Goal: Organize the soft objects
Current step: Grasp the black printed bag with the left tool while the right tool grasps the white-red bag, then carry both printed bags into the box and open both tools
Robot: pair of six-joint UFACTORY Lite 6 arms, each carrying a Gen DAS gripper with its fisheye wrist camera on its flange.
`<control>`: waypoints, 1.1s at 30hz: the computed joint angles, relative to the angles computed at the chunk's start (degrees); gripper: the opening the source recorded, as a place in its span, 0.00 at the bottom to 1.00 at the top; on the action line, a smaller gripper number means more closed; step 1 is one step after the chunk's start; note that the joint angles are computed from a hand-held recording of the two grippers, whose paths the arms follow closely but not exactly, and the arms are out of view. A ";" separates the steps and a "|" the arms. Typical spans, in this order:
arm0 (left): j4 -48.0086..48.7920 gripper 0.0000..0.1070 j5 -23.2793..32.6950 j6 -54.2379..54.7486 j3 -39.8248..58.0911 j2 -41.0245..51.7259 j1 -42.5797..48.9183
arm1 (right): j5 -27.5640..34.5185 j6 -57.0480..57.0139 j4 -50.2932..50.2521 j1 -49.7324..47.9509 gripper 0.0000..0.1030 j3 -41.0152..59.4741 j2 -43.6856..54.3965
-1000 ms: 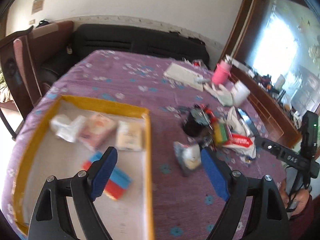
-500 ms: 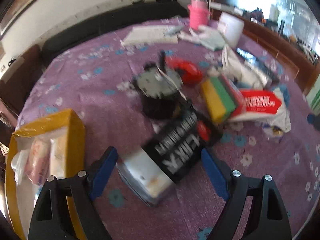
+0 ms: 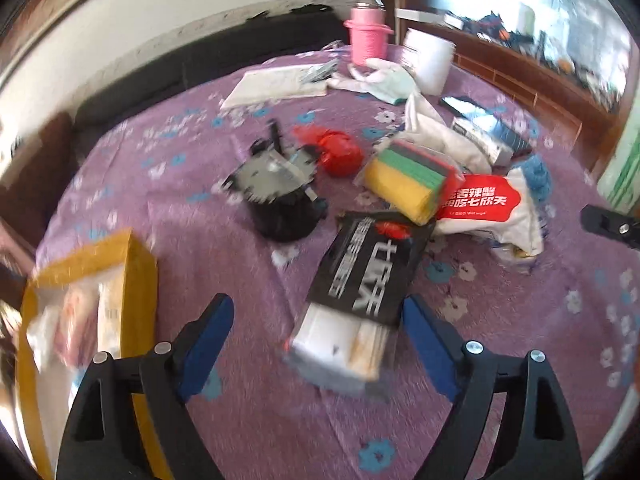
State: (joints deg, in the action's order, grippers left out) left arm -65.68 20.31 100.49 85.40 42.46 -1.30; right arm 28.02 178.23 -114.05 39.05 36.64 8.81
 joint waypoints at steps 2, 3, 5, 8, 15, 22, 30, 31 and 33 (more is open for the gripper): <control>2.17 0.80 -4.59 -0.69 0.84 2.10 -3.11 | -0.62 -3.88 2.66 0.16 0.82 2.20 1.46; 6.04 0.80 -5.51 -4.64 1.83 3.32 -4.12 | -0.84 -4.90 3.25 0.12 0.82 2.86 1.88; 12.31 0.55 -0.99 -11.80 4.34 5.31 -3.63 | -1.40 -8.38 5.34 0.01 0.82 4.45 2.54; 11.66 0.41 3.01 -12.96 3.17 3.21 -1.20 | -2.26 -15.17 9.77 -0.20 0.82 7.17 3.96; -0.56 0.41 14.18 -0.24 -9.86 -9.56 10.60 | -2.10 -47.36 30.55 -0.69 0.82 21.09 12.16; 0.04 0.41 27.19 -1.67 -11.03 -12.06 25.68 | 4.01 -89.33 55.07 -1.32 0.82 47.45 30.58; 2.37 0.42 32.31 -4.96 -4.24 -7.32 35.72 | 13.15 -108.66 65.33 -0.27 0.42 67.11 44.22; 2.76 0.42 32.86 -6.17 -2.57 -5.93 36.68 | 12.53 -108.79 66.19 -0.09 0.34 65.97 43.18; 3.43 0.42 33.88 -7.99 -0.18 -3.93 37.99 | 14.46 -109.59 66.85 0.79 0.32 66.35 42.99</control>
State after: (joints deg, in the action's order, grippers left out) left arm -62.25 54.19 92.49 85.22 38.53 36.69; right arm 42.48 68.64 -47.20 39.84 102.99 51.80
